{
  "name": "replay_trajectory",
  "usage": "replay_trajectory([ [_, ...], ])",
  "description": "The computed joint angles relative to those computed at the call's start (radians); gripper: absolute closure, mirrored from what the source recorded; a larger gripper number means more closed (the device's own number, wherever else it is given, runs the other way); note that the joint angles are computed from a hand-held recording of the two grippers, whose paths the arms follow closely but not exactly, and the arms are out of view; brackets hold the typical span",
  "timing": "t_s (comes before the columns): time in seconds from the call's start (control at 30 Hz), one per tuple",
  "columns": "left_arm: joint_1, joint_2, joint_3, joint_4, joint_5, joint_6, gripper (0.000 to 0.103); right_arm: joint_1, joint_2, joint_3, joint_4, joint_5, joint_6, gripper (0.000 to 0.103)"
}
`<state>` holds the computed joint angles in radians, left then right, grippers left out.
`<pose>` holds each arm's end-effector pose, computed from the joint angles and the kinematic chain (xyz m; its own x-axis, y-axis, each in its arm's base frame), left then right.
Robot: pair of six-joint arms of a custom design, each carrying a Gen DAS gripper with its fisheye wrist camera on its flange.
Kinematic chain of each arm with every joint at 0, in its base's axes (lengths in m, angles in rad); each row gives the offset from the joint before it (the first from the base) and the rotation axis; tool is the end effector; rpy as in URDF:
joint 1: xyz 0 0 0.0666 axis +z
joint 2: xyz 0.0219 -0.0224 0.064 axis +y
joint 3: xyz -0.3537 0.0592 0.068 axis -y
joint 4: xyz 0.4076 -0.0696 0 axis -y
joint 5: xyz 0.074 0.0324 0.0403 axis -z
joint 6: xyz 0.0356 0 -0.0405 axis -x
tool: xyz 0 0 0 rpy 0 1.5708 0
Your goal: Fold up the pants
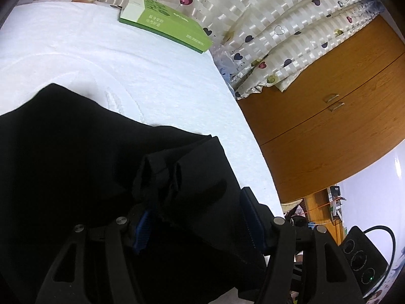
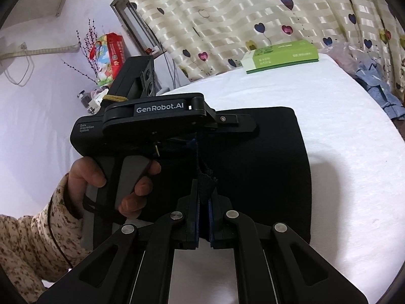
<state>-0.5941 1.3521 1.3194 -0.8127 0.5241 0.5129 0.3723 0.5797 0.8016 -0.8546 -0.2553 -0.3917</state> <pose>0.3944 -0.2884 0.3987 -0.9131 0.1041 -0.3943 0.3577 0.6687 -0.6518 0.2280 0.0983 0.4067 -0.7159 0.1170 -0.6883 -0.2904 0.8467 0.4459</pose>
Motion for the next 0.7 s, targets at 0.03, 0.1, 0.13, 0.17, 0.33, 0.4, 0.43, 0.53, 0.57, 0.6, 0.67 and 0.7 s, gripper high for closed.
replay_trajectory([
  [0.03,0.002,-0.003,-0.001,-0.003,0.000,-0.003,0.040,0.004,0.001,0.001,0.000,0.004,0.002,0.098],
  [0.1,0.007,-0.011,-0.007,-0.001,0.004,-0.011,0.048,0.015,0.003,0.004,0.004,0.011,-0.002,0.098],
  [0.13,0.008,-0.012,-0.004,-0.007,-0.002,-0.018,0.051,0.017,0.004,0.004,0.006,0.011,-0.004,0.098],
  [0.17,0.008,-0.013,-0.001,-0.016,-0.014,-0.027,0.056,0.020,0.005,0.005,0.010,0.012,-0.007,0.098],
  [0.33,0.019,-0.021,0.004,-0.046,-0.053,-0.054,0.081,0.044,0.019,0.014,0.029,0.018,-0.018,0.098],
  [0.4,0.027,-0.030,0.000,-0.049,-0.061,-0.058,0.086,0.058,0.027,0.020,0.042,0.021,-0.025,0.098],
  [0.43,0.032,-0.036,-0.003,-0.049,-0.061,-0.061,0.088,0.065,0.031,0.023,0.048,0.024,-0.026,0.098],
  [0.53,0.046,-0.060,-0.011,-0.046,-0.062,-0.076,0.089,0.092,0.048,0.034,0.068,0.032,-0.030,0.098],
  [0.57,0.050,-0.068,-0.013,-0.044,-0.064,-0.077,0.089,0.102,0.057,0.039,0.077,0.033,-0.032,0.098],
  [0.6,0.053,-0.074,-0.013,-0.044,-0.065,-0.078,0.089,0.111,0.064,0.042,0.085,0.034,-0.036,0.098],
  [0.67,0.063,-0.090,-0.015,-0.048,-0.072,-0.087,0.089,0.127,0.076,0.047,0.100,0.037,-0.043,0.098],
  [0.7,0.067,-0.095,-0.015,-0.050,-0.075,-0.093,0.089,0.136,0.086,0.050,0.111,0.035,-0.050,0.098],
])
